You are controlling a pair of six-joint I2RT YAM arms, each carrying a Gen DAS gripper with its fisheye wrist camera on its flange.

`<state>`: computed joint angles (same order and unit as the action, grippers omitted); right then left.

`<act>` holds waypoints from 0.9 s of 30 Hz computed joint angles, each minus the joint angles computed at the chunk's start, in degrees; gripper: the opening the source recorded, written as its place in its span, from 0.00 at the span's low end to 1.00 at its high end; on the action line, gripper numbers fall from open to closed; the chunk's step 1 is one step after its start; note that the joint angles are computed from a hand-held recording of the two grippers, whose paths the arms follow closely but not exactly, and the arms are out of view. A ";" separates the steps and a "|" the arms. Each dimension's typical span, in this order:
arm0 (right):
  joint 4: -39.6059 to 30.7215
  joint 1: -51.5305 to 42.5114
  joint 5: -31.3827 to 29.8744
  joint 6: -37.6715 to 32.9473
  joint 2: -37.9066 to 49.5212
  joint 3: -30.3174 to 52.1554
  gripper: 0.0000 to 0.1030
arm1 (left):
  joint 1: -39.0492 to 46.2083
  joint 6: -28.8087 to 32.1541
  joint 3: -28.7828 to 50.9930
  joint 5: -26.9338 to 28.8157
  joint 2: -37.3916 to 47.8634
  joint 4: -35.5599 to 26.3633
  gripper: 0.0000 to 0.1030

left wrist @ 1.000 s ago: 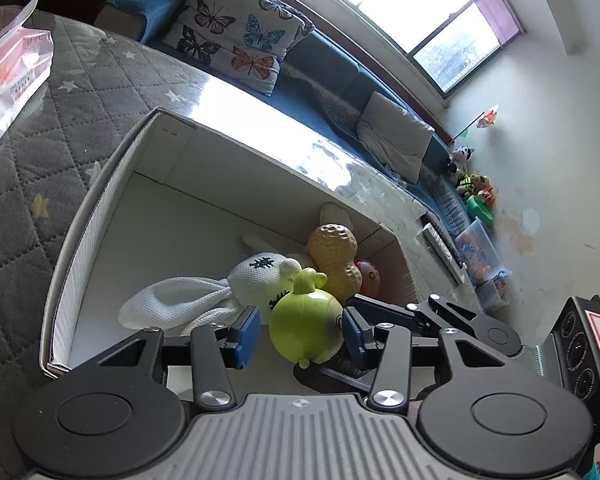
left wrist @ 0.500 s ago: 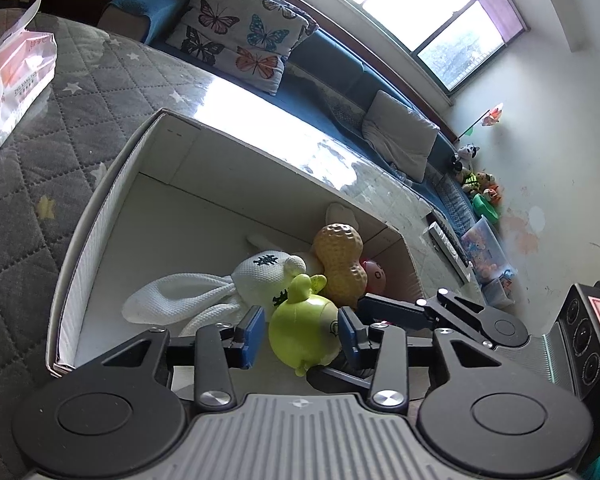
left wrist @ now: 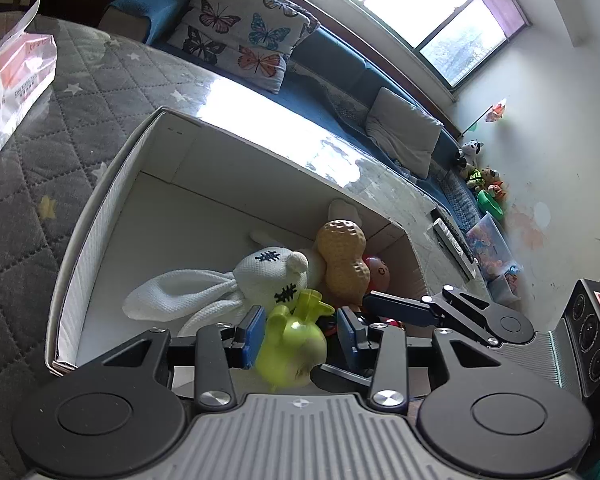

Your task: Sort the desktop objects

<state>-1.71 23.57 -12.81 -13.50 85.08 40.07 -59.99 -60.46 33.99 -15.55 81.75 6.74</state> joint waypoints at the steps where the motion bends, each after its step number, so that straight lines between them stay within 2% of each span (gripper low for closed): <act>1: 0.08 0.01 0.00 0.09 0.00 0.00 0.75 | -0.19 0.06 0.08 -0.31 -0.09 -0.26 0.41; 6: 0.67 -0.17 -0.12 0.72 -0.77 -0.82 0.75 | -0.80 0.58 0.29 -1.84 -0.73 -1.58 0.41; 11: 1.77 -0.28 0.41 1.90 -3.41 -3.12 0.75 | -3.64 1.50 1.67 -6.25 -1.45 -4.44 0.41; 20: 4.07 1.35 4.43 5.42 -12.02 -9.56 0.77 | -11.66 0.77 5.24 -16.79 -0.75 -10.86 0.41; 22: 3.96 1.72 5.00 6.35 -14.74 -11.12 0.84 | -13.57 -0.10 5.82 -19.24 -0.50 -12.44 0.41; 27: 3.26 3.81 7.25 7.96 -20.87 -14.49 0.85 | -18.99 -2.88 8.57 -26.03 1.40 -17.93 0.41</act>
